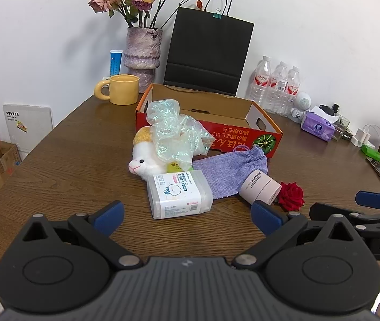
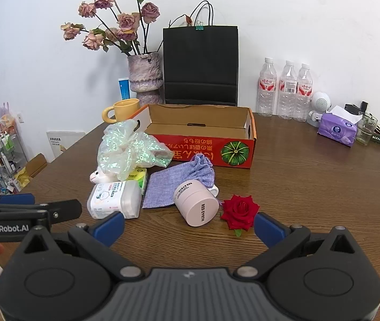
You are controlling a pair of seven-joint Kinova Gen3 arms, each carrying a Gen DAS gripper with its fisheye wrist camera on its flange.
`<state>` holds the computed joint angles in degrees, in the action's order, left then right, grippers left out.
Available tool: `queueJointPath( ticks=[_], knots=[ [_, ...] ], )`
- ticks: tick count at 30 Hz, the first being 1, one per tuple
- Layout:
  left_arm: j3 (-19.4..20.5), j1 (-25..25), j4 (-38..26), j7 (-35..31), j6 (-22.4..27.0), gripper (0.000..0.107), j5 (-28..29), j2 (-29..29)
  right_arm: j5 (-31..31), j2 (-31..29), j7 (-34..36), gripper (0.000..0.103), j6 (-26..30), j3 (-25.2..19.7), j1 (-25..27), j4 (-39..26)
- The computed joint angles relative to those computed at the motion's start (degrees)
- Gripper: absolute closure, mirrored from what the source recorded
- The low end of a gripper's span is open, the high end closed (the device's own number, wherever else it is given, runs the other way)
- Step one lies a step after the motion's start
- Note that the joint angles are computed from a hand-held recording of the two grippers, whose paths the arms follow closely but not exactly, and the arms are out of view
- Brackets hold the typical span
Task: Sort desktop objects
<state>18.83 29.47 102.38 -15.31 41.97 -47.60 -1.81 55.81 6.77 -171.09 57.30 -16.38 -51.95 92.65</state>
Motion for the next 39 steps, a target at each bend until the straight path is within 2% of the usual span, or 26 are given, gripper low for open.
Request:
queueJointPath(
  ticks=[26, 39],
  knots=[
    [-0.06, -0.08, 0.61, 0.24, -1.01, 0.004, -0.36, 0.02, -0.77, 0.27, 0.47, 0.000, -0.89, 0.32, 0.11, 0.08],
    [0.08, 0.01, 1.45, 2.16, -1.49, 0.004, -2.87, 0.24, 2.03, -0.27, -2.06, 0.000, -2.46, 0.02, 0.13, 2.00]
  ],
)
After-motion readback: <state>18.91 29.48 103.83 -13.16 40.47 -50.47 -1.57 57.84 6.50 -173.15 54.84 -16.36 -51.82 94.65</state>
